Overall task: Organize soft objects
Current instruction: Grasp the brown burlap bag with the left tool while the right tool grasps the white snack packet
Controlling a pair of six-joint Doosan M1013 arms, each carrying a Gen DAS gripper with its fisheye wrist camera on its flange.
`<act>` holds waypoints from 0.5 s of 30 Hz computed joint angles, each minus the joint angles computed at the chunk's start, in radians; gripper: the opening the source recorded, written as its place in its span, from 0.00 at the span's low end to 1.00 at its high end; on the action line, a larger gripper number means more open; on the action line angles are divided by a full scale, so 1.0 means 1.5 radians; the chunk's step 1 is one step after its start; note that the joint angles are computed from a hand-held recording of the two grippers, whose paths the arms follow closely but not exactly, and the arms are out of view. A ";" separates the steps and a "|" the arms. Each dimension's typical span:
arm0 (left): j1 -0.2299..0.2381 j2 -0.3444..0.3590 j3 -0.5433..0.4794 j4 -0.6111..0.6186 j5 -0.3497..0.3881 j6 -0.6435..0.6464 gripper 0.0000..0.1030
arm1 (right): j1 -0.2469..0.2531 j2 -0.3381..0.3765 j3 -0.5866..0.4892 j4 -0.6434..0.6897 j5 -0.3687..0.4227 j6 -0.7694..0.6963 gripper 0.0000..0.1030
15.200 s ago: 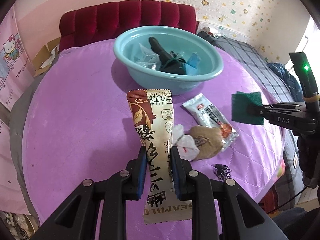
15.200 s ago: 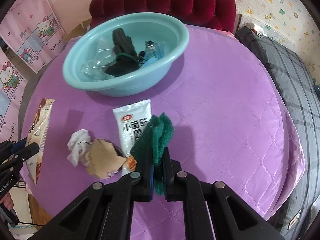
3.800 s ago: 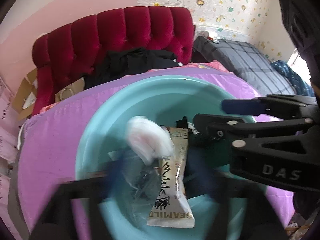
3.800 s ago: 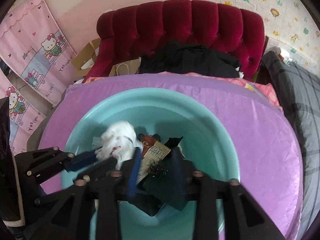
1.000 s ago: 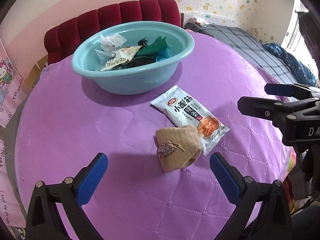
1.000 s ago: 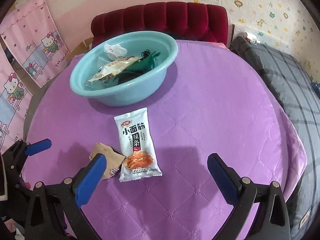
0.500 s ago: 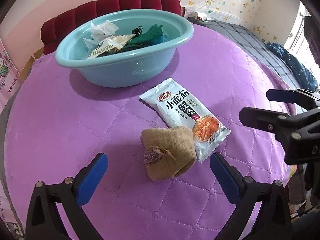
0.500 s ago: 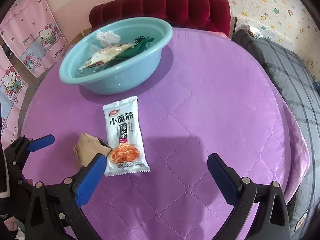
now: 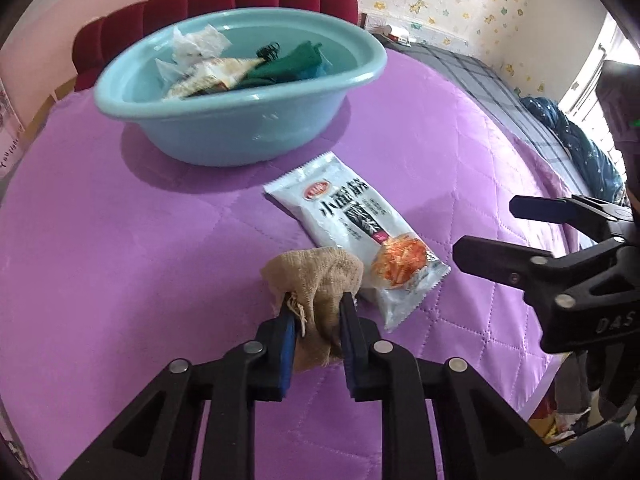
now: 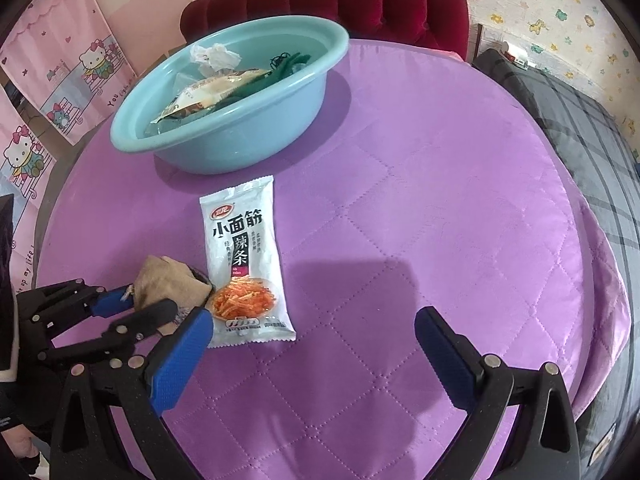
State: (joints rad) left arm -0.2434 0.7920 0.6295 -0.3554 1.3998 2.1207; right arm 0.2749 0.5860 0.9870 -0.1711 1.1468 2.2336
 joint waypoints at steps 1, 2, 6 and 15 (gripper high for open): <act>0.001 -0.001 0.000 0.004 -0.003 -0.001 0.21 | 0.000 0.002 -0.003 0.003 0.000 -0.004 1.00; 0.003 -0.002 -0.001 0.007 -0.005 -0.003 0.21 | 0.000 0.006 -0.010 0.006 0.003 -0.009 1.00; 0.008 -0.003 -0.004 0.028 -0.015 -0.014 0.21 | 0.000 0.026 -0.038 0.026 0.018 -0.030 1.00; 0.021 0.000 -0.011 0.036 -0.012 -0.020 0.21 | 0.001 0.081 -0.116 0.056 0.076 -0.081 1.00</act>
